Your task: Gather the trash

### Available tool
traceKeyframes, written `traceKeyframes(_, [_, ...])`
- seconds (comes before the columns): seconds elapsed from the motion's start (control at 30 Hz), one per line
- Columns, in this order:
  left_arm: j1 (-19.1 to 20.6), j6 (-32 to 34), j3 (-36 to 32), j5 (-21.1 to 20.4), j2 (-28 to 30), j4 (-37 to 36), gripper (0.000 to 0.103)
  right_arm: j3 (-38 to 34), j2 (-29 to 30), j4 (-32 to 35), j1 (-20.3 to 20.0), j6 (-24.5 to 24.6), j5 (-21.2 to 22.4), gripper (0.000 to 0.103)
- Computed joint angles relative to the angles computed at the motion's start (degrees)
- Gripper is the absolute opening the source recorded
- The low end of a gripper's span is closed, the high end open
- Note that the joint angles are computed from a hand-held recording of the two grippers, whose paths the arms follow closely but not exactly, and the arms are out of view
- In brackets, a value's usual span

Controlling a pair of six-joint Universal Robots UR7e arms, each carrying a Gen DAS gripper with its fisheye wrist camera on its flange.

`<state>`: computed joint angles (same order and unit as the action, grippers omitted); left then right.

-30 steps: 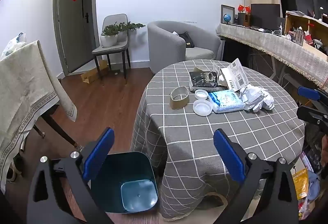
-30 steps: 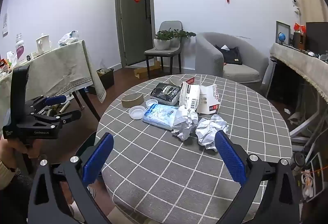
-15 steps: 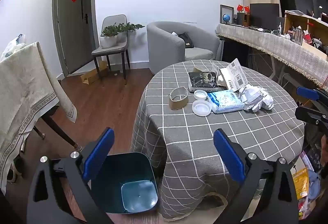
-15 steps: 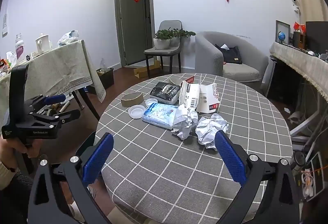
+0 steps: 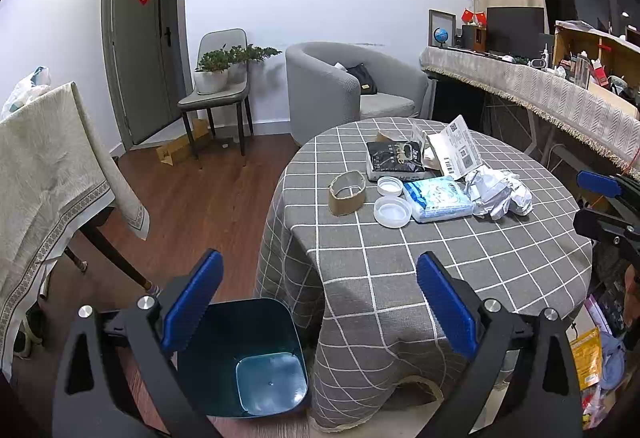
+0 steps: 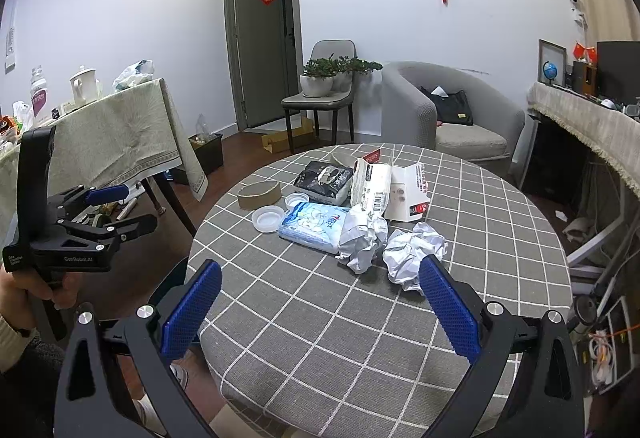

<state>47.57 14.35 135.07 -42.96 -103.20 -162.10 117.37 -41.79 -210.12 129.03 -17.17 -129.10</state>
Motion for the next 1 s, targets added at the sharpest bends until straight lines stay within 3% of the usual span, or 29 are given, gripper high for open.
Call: traceKeyframes(1.0, [-0.22,-1.08,0.04,-0.55,-0.54,1.95,0.099,-0.09,0.34,-0.10,-0.15,-0.50,-0.56,0.100])
